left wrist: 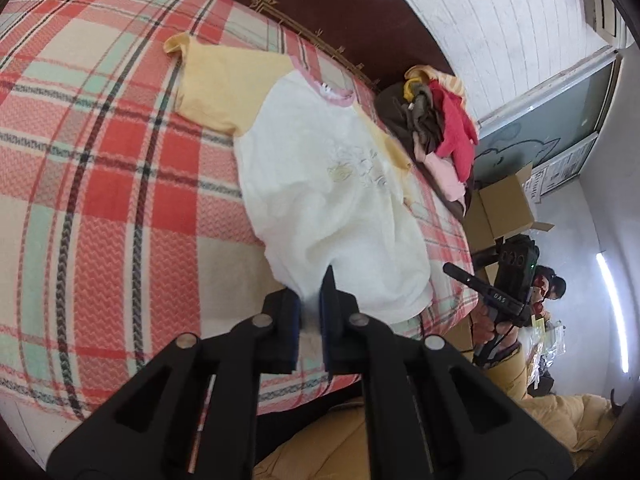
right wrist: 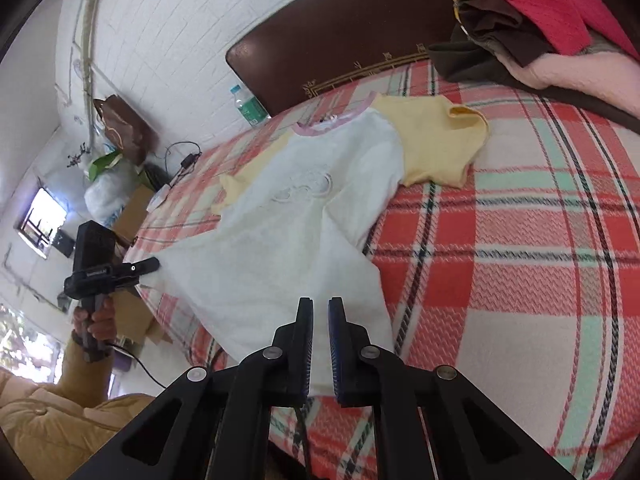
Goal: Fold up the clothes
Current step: 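Grasp the yellow sleeve with the right gripper and fold it over the body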
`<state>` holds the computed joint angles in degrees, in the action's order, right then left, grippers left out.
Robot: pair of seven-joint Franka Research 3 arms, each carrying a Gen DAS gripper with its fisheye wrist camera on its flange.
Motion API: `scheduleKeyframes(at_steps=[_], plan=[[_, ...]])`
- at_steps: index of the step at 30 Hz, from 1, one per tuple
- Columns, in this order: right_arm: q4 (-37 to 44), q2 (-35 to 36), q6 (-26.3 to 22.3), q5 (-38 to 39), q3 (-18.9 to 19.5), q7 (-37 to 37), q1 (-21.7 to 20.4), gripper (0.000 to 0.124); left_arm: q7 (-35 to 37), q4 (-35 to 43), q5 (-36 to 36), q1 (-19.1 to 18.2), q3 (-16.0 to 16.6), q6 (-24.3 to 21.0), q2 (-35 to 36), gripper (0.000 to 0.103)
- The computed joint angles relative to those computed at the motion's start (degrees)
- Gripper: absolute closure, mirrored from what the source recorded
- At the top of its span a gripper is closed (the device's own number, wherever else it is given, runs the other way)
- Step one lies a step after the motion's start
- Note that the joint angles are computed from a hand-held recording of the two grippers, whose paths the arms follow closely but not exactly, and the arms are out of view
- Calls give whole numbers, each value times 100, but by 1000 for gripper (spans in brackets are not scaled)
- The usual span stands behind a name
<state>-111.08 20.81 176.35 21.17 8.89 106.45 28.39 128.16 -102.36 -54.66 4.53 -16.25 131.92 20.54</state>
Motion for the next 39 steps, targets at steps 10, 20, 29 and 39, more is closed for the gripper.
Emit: scheduleKeyframes(at_steps=[10, 20, 29, 39], plan=[[58, 104, 138, -824, -664, 716, 401, 67, 821, -1088, -187, 60, -132, 1112, -770, 63], [986, 754, -711, -33, 367, -619, -487, 114, 1624, -830, -600, -619, 125, 933, -921, 36], [781, 404, -503, 81, -495, -202, -141, 73, 997, 389, 1006, -1398, -397, 592, 213, 36], [2454, 1645, -997, -801, -1131, 943, -306, 58, -1474, 1921, 3977, -2804, -62, 736, 1382, 34]])
